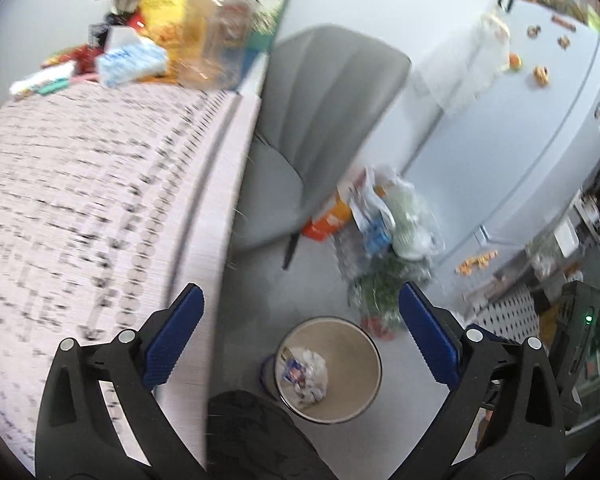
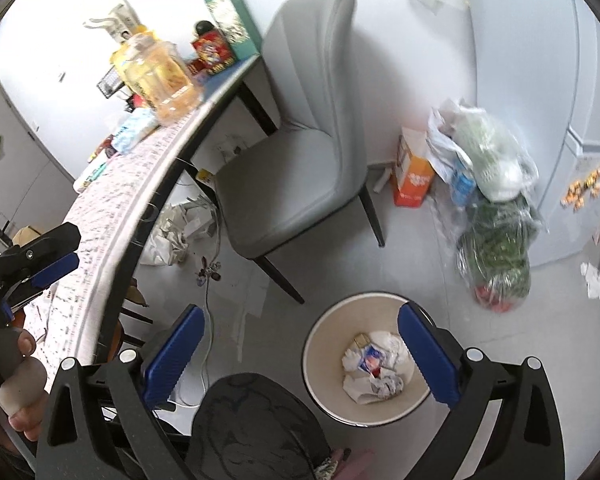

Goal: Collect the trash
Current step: 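Move both empty grippers back over the table, then grasp the clear plastic cup with the left gripper while the right gripper grasps the red-and-white carton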

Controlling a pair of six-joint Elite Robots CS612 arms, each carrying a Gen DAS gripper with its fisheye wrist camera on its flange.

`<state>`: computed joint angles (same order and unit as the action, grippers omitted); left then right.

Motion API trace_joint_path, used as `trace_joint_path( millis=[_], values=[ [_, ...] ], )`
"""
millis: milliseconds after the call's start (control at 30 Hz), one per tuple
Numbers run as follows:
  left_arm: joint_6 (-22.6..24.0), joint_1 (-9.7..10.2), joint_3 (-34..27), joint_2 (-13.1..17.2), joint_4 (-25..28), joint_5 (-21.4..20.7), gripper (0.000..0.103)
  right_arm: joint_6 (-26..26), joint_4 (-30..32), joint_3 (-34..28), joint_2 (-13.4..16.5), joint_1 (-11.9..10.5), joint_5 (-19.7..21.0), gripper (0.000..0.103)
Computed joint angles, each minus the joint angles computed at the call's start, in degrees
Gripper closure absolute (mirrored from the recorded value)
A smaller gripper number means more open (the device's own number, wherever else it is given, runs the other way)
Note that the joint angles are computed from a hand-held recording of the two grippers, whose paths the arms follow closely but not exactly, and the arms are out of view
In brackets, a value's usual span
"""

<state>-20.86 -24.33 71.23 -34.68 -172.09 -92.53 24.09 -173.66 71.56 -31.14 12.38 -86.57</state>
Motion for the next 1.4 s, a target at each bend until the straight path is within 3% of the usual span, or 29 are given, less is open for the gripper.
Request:
trace_joint_path(
  millis=[333,567,733,933,1067,1400],
  values=[
    [-2.87,1.16,6.73,-3.6,-8.92,4.67,0.006,-0.98,-1.9,-0.99,-1.07,2.93,-7.96,0.008],
    [-4.62,1.28,10.99,-5.68,-13.63,13.54,0.006,-1.93,-5.24,-1.31,-1.23,4.58,-11.49,0.008],
    [-5.86,1.88,14.24,-7.3,-16.6,17.66,0.006,-3.81,-7.6,-2.33,-0.72,5.51,-11.11,0.008],
    [-4.92,2.9,17.1,-8.67,-19.57,19.38,0.006,-8.83,-8.43,-5.35,0.27,6.74,-7.82,0.008],
    [-5.21,3.62,19.18,-9.74,-21.78,20.64,0.006,-13.52,-7.43,-9.06,1.49,8.13,-5.99,0.008],
    [-6.5,5.79,24.25,-11.52,-29.01,21.73,0.006,-19.07,-2.78,-15.96,4.38,10.95,0.27,0.008]
  ],
)
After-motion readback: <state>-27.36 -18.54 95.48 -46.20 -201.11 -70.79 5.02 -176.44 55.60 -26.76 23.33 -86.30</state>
